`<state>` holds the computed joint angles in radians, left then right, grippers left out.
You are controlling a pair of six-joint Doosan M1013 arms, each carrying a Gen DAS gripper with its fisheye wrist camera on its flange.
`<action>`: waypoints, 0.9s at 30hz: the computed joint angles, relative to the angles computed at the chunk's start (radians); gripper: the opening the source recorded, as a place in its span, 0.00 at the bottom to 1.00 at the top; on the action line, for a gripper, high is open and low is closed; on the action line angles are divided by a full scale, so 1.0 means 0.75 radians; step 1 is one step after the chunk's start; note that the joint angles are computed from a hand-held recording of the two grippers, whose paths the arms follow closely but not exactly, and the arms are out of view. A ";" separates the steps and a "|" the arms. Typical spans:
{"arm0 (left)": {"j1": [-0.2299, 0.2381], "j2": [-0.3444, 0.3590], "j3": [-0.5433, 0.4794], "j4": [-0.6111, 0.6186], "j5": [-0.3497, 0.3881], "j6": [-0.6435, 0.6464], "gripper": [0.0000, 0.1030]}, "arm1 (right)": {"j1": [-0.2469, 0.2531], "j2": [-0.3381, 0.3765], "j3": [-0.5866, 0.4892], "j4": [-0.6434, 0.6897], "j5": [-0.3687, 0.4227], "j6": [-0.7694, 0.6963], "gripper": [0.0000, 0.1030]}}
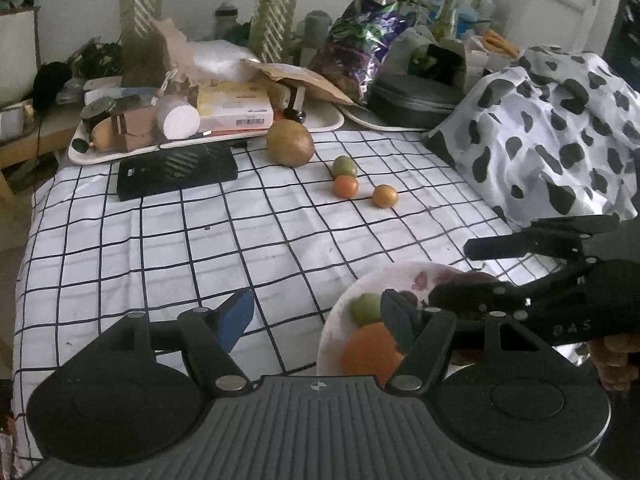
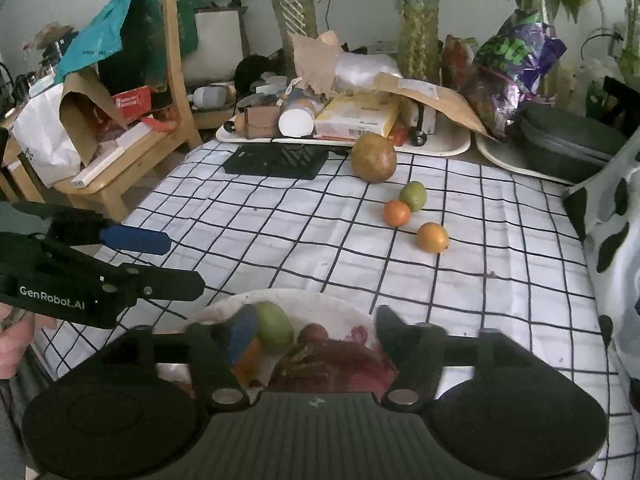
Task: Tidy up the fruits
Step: 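Carry the lime to the plate with the left tool while the right tool drops the red fruit there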
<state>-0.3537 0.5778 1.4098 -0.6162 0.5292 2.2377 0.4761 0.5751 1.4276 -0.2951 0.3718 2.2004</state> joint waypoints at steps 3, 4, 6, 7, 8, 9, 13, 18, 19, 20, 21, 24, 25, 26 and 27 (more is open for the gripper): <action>-0.003 -0.017 0.027 -0.033 -0.011 0.051 0.67 | 0.020 -0.017 0.025 -0.161 0.013 0.154 0.91; -0.005 -0.023 0.037 -0.039 -0.014 0.062 0.67 | 0.027 -0.022 0.034 -0.224 0.020 0.215 0.93; -0.008 -0.032 0.051 -0.044 -0.016 0.076 0.67 | 0.040 -0.035 0.056 -0.328 0.034 0.325 0.98; -0.010 -0.038 0.060 -0.041 -0.019 0.079 0.67 | 0.046 -0.039 0.064 -0.375 0.046 0.374 1.00; -0.012 -0.044 0.069 -0.038 -0.022 0.081 0.67 | 0.054 -0.042 0.069 -0.423 0.068 0.420 1.00; -0.014 -0.050 0.079 -0.039 -0.026 0.087 0.67 | 0.063 -0.044 0.071 -0.459 0.097 0.449 1.00; -0.022 -0.072 0.118 -0.028 -0.046 0.087 0.67 | 0.092 -0.044 0.074 -0.494 0.198 0.446 1.00; -0.043 -0.101 0.166 0.039 -0.097 0.063 0.67 | 0.130 -0.047 0.082 -0.559 0.308 0.510 1.00; -0.047 -0.107 0.176 0.050 -0.110 0.065 0.67 | 0.135 -0.046 0.081 -0.563 0.330 0.524 1.00; -0.050 -0.112 0.185 0.051 -0.120 0.073 0.67 | 0.140 -0.047 0.082 -0.568 0.351 0.543 1.00; -0.051 -0.118 0.195 0.040 -0.127 0.088 0.67 | 0.144 -0.048 0.084 -0.572 0.370 0.565 1.00; -0.054 -0.129 0.214 0.019 -0.133 0.108 0.67 | 0.152 -0.051 0.088 -0.574 0.422 0.627 1.00; -0.056 -0.131 0.219 0.029 -0.136 0.100 0.67 | 0.153 -0.052 0.089 -0.576 0.437 0.646 1.00; -0.058 -0.133 0.222 0.036 -0.137 0.094 0.67 | 0.154 -0.052 0.089 -0.578 0.453 0.665 1.00; -0.060 -0.134 0.224 0.039 -0.138 0.092 0.67 | 0.154 -0.053 0.091 -0.581 0.465 0.680 1.00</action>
